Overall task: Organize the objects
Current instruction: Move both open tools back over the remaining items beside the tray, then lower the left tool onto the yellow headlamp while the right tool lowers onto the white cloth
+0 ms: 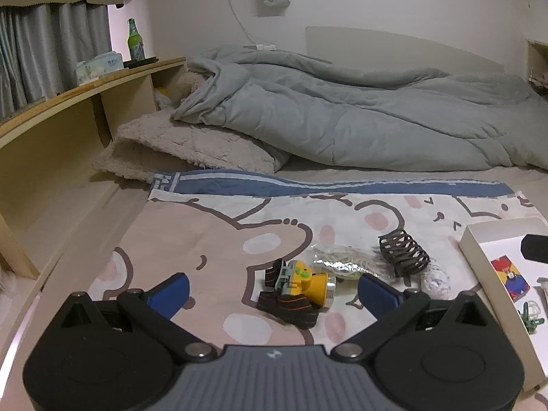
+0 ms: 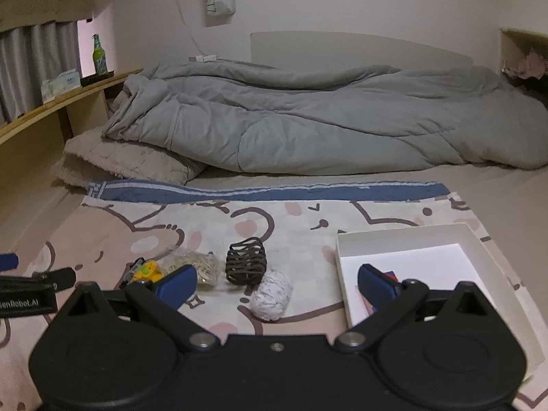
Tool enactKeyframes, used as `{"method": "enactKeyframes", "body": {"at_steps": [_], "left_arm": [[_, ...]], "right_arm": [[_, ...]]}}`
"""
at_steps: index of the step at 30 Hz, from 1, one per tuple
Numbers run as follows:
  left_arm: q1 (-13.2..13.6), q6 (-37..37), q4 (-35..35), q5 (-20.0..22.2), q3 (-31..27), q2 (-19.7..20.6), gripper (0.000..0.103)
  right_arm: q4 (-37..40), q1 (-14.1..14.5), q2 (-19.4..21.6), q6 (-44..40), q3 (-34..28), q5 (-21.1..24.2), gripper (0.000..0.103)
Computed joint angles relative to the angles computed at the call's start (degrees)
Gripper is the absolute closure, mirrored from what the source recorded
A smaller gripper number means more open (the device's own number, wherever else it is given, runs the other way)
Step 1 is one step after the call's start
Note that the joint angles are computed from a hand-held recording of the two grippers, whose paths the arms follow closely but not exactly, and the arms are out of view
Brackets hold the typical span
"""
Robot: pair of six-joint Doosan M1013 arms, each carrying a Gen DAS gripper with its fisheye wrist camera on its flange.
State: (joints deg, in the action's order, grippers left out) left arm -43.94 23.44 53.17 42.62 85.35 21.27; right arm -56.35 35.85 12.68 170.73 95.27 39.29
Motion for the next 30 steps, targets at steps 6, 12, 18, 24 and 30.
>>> {"method": "enactKeyframes", "body": {"at_steps": [6,12,18,24,30], "left_arm": [[1.15,-1.06,-0.11,-2.72,-1.44,2.39,0.0],[2.68,-2.27,-2.32,-5.12,-4.31,6.01,0.0],[4.02,0.35,-3.88,-6.61,-6.78,9.11,0.0],[5.3,6.85,-5.25,-8.3,-8.23,11.45,0.0],[5.94,15.45,-7.54,-8.66,-9.33,13.21,0.0]], "right_arm": [[0.85,-1.49,1.65,-0.29,-0.33,-3.23,0.005],[5.56,-3.48,4.8,-4.21,-2.61,-6.62,0.012],[13.57,-5.38,8.25,-11.88,-5.58,-7.23,0.02],[23.13,-7.21,10.78,-21.0,-8.06,-5.76,0.026],[32.49,-9.19,12.28,-28.44,-9.19,-5.8,0.036]]}}
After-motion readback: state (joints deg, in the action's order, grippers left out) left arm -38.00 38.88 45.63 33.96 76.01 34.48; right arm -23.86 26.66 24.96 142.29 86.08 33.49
